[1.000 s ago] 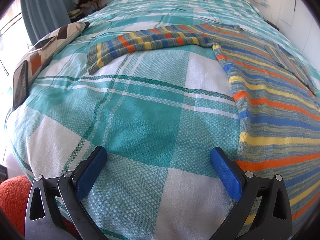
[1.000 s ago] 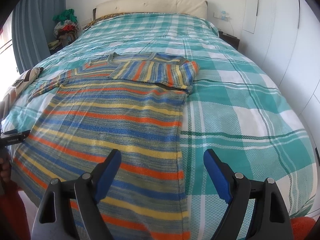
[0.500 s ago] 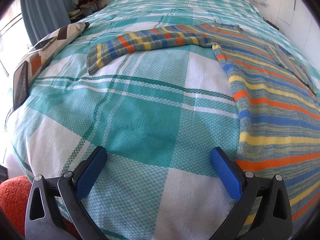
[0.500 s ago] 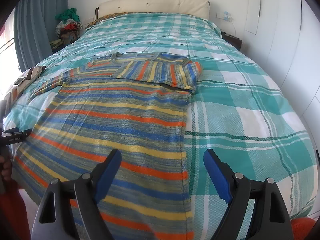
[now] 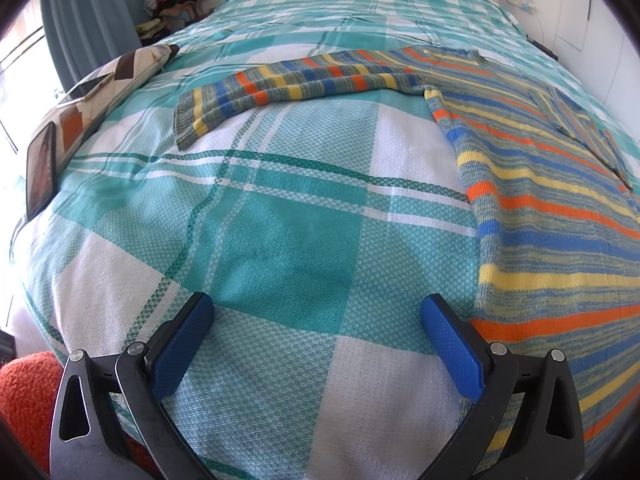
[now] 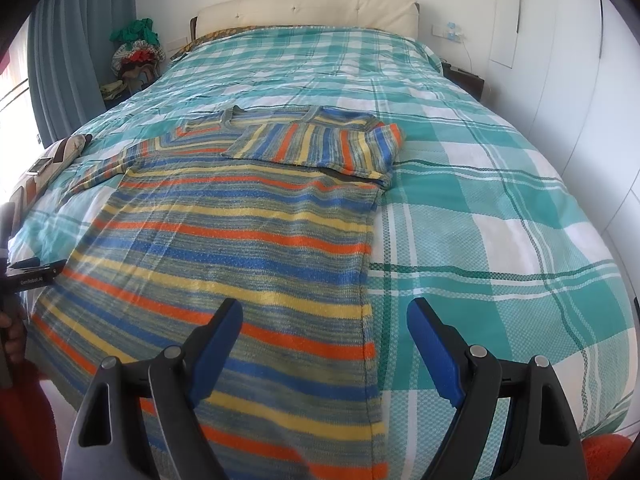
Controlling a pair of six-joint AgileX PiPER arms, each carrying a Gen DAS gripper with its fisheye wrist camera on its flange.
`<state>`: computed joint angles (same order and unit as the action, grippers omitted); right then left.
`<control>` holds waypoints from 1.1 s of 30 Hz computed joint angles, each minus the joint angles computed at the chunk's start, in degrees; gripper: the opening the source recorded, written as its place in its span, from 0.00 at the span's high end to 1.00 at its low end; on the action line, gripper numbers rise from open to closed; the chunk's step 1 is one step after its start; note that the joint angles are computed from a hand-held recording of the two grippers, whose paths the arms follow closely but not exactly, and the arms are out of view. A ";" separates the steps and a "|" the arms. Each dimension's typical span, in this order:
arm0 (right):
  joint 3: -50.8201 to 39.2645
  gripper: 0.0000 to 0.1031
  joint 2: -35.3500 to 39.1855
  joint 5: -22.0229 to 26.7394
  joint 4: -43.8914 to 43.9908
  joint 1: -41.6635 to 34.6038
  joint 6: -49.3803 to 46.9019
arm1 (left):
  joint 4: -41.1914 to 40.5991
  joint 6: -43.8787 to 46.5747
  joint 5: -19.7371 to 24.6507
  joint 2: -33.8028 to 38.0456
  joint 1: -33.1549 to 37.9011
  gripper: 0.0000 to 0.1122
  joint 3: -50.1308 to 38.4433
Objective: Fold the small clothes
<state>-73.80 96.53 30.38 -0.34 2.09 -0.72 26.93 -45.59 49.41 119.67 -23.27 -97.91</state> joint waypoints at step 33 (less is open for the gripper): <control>0.55 0.19 -0.41 -0.42 0.90 -0.10 0.06 | -29.23 15.05 -8.79 -7.31 15.72 0.09 0.27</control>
<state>-73.26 96.12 29.95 0.57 1.99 -0.66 -2.29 -30.54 40.62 112.36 -7.55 -97.64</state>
